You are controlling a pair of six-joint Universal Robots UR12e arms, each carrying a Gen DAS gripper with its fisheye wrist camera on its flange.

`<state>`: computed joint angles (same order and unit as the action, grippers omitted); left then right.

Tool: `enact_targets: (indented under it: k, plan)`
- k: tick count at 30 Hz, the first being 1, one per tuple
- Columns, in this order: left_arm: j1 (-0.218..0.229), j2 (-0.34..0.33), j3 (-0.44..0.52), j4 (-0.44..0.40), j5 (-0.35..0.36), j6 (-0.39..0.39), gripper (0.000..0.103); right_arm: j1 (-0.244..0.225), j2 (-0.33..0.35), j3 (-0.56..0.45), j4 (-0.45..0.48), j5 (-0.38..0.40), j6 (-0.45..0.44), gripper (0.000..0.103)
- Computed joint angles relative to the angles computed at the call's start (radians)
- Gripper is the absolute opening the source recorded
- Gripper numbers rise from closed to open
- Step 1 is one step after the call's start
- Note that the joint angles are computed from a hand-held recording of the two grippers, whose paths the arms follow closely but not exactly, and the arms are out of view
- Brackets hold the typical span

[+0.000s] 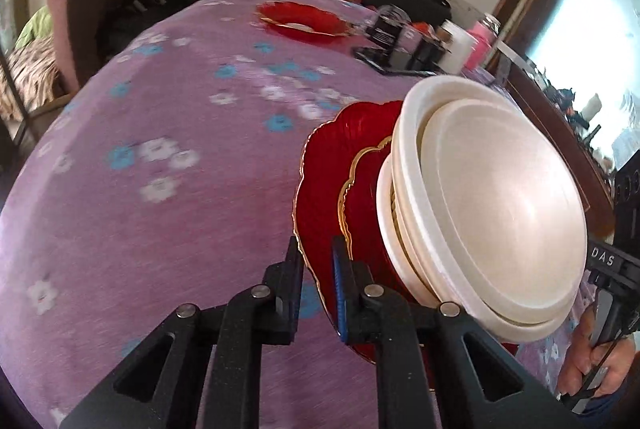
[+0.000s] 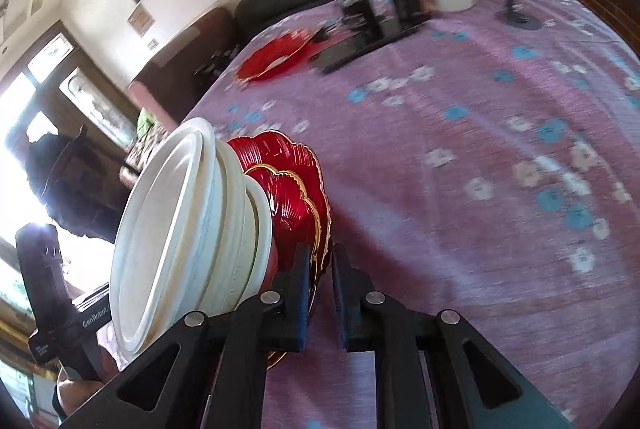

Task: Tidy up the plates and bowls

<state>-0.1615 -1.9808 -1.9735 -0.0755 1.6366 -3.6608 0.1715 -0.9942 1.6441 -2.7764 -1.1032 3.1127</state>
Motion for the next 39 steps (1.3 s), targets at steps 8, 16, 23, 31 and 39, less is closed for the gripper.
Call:
enact_targets:
  k: [8, 16, 23, 31, 39]
  plan:
    - [-0.028, -0.096, 0.182, -0.128, -0.011, 0.039, 0.012, -0.040, 0.017, -0.036, -0.046, -0.072, 0.057, 0.012]
    - [-0.039, -0.177, 0.326, -0.204, 0.039, 0.044, 0.012, -0.051, 0.082, -0.132, -0.019, -0.128, 0.099, 0.012]
    - [-0.042, -0.223, 0.390, -0.197, 0.084, 0.031, 0.012, -0.046, 0.119, -0.182, -0.040, -0.171, 0.108, 0.012]
    - [-0.041, -0.245, 0.399, -0.135, 0.099, 0.010, 0.013, -0.043, 0.129, -0.185, -0.082, -0.178, 0.123, 0.012]
    - [-0.040, -0.230, 0.372, -0.098, 0.090, -0.005, 0.015, -0.044, 0.113, -0.170, -0.072, -0.188, 0.109, 0.015]
